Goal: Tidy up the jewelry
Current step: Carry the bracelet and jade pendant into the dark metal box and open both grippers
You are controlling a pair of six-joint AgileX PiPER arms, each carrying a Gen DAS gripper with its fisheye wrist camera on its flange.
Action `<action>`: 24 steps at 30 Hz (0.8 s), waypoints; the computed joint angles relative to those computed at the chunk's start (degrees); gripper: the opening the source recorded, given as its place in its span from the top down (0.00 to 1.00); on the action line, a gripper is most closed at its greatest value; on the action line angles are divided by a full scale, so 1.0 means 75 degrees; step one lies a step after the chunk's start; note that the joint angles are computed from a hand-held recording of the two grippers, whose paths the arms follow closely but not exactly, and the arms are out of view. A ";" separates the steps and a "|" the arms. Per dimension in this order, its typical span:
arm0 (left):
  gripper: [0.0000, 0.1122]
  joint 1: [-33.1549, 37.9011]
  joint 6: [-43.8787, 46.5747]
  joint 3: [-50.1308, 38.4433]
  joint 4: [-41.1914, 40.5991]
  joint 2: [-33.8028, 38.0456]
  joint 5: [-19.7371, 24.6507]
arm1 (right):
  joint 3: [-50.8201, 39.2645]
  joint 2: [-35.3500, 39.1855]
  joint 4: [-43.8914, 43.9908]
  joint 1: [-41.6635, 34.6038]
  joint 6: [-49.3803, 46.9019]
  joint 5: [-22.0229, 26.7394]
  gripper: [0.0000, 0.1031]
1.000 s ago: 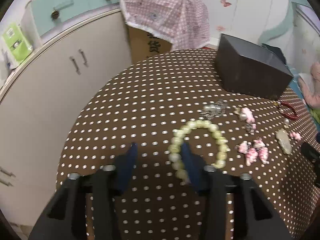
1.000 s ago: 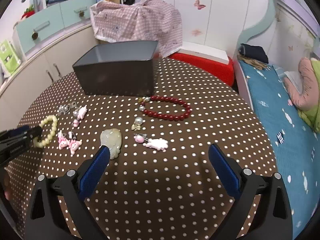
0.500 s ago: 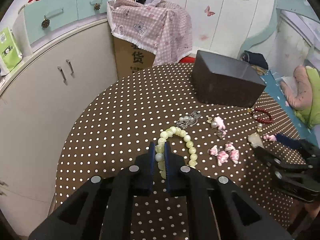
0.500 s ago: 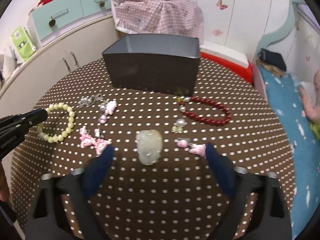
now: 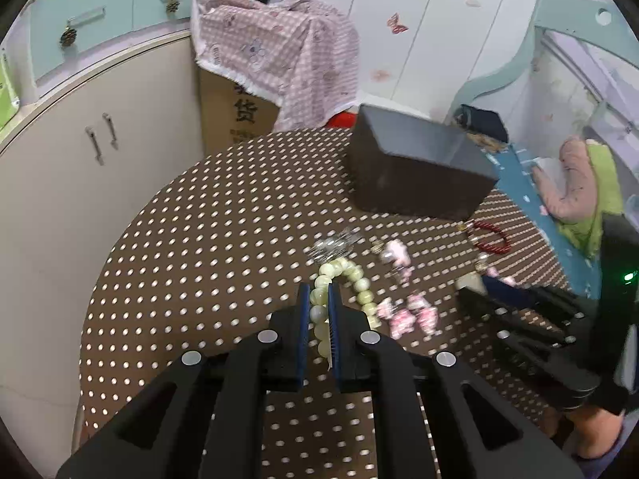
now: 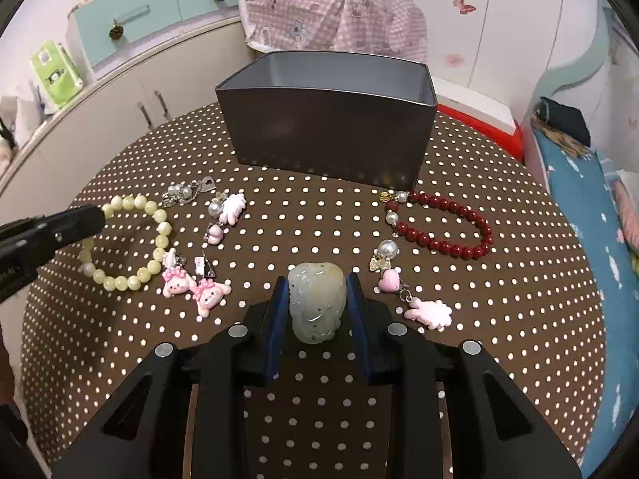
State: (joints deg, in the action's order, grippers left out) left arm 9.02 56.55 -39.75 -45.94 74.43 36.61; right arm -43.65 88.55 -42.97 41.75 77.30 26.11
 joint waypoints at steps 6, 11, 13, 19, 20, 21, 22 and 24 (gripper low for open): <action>0.93 0.0035 0.0190 -0.0485 -0.0359 -0.0328 0.0954 | 0.0274 -0.0909 0.0733 -0.0311 -0.0832 -0.0376 0.72; 0.93 -0.0117 0.0071 -0.1498 -0.0750 -0.0276 0.1978 | -0.0090 -0.1531 0.1678 -0.0811 -0.2195 -0.0278 0.72; 0.93 -0.0379 -0.0134 -0.2010 -0.0816 -0.0124 0.2183 | -0.0273 -0.1607 0.1760 -0.0972 -0.2427 -0.0249 0.72; 0.93 -0.1280 -0.1247 -0.3748 -0.0550 0.1080 0.2253 | -0.1463 -0.1163 0.3757 -0.2266 -0.5066 -0.0327 0.72; 0.93 -0.1498 -0.1552 -0.4129 -0.0373 0.1478 0.2183 | -0.1653 -0.1040 0.4133 -0.2448 -0.5500 -0.0294 0.72; 0.93 -0.1574 -0.1659 -0.4347 -0.0297 0.1706 0.2203 | -0.1836 -0.0875 0.4612 -0.2677 -0.6021 -0.0320 0.72; 0.93 -0.1745 -0.1994 -0.4748 -0.0073 0.2130 0.2221 | -0.2045 -0.0685 0.5155 -0.2918 -0.6606 -0.0323 0.72; 0.93 -0.1976 -0.2301 -0.5163 0.0215 0.2626 0.2125 | -0.2390 -0.0324 0.5761 -0.3196 -0.7316 -0.0254 0.72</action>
State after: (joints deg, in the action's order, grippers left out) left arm -5.80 39.29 -78.47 -44.33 94.12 52.55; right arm -61.58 86.12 0.24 17.78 22.43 24.21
